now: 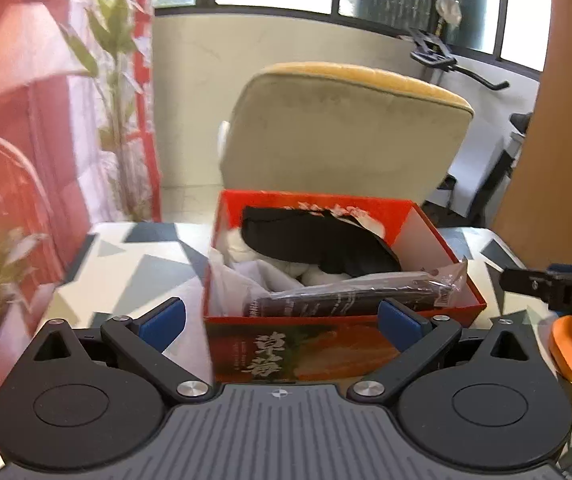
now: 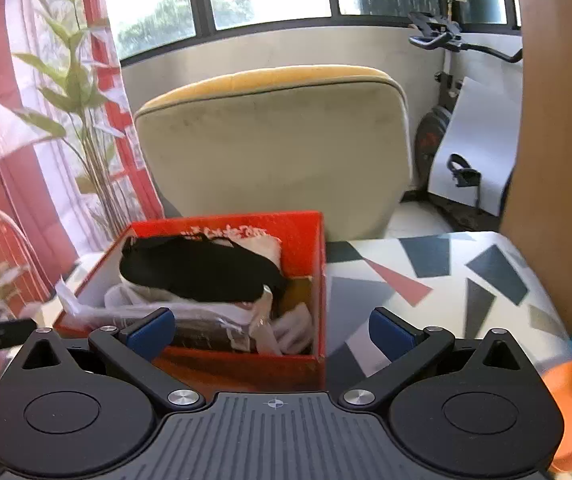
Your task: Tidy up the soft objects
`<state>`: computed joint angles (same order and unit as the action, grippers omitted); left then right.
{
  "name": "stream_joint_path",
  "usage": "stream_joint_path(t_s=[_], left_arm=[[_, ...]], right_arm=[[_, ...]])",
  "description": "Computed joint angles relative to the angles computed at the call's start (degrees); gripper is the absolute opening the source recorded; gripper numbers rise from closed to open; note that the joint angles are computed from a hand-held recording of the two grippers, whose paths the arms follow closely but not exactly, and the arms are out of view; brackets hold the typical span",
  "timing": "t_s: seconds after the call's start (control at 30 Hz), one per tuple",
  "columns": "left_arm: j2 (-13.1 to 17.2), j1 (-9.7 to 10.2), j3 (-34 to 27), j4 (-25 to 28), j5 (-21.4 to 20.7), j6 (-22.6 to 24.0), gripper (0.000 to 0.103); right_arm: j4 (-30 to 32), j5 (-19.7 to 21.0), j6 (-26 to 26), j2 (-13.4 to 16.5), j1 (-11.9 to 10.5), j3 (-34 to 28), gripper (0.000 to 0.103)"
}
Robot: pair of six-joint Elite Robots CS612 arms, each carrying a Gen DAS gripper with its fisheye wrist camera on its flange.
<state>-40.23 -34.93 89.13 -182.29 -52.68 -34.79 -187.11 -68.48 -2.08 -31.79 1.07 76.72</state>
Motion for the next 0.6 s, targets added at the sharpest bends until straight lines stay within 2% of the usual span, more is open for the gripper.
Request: stream_joint_path(t_s=[0.07,0.13,0.6], left_arm=[[-0.67,-0.86,0.63,1.21,2.87,-1.26,0.103],[-1.4,-1.27,1.31,1.94,3.62,-2.24,0.103],[-6.01,-5.23,6.4,3.9,9.51,-6.57,0.103]], right_arm=[[1.29,-1.25,-1.3,-1.09,0.23,1.11,0.103],[1.92,-1.61,-2.04,-2.16,0.28,2.43,0.103],[-6.58,-1.16,-2.12,-8.68,-0.69,13.23,0.103]])
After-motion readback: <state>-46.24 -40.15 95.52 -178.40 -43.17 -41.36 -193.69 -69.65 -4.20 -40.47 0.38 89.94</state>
